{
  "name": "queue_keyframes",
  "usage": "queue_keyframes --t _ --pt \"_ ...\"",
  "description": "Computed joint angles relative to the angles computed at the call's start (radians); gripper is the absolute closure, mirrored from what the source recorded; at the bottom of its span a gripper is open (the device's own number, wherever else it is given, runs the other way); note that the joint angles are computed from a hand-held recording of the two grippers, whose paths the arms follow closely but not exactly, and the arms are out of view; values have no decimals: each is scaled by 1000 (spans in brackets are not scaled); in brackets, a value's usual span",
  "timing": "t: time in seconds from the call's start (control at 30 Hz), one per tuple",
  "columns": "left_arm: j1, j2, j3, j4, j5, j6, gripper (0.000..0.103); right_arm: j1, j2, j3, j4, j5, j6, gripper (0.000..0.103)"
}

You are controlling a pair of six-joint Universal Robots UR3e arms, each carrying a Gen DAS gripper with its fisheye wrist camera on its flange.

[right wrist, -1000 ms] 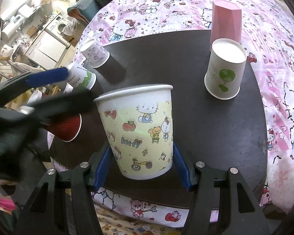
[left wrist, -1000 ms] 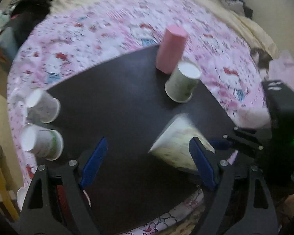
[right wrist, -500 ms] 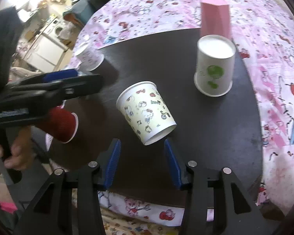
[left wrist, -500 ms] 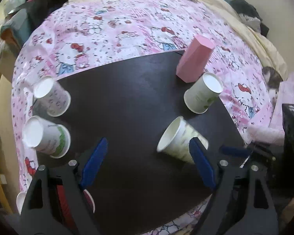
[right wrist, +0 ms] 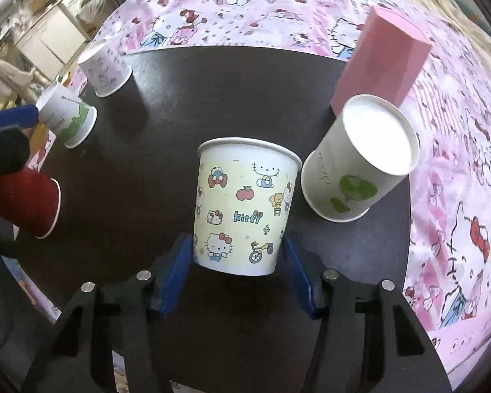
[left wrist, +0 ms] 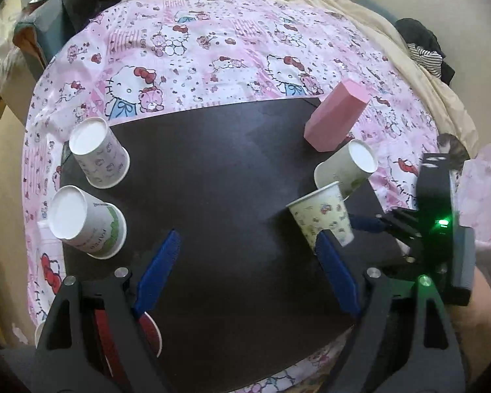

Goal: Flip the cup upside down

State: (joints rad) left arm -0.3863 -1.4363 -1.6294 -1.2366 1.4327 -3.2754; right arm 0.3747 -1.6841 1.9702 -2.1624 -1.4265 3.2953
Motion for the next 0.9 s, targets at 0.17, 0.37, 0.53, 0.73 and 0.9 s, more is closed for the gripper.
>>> queue_keyframes --t 0.17,0.37,0.53,0.73,0.9 --pt "24 -26 26 -45 -85 34 20 1 -121 43 20 60 2 44" --pt "-72 -114 88 -30 -57 7 20 41 -271 77 49 118 22 45" --pt "-87 -143 101 -17 -61 -16 20 22 -354 88 84 126 36 46" --pt "-88 -165 84 -1 -69 -38 20 36 -342 55 84 86 62 46" --pt "-79 -156 52 3 -83 -45 20 33 -347 19 139 43 43 46"
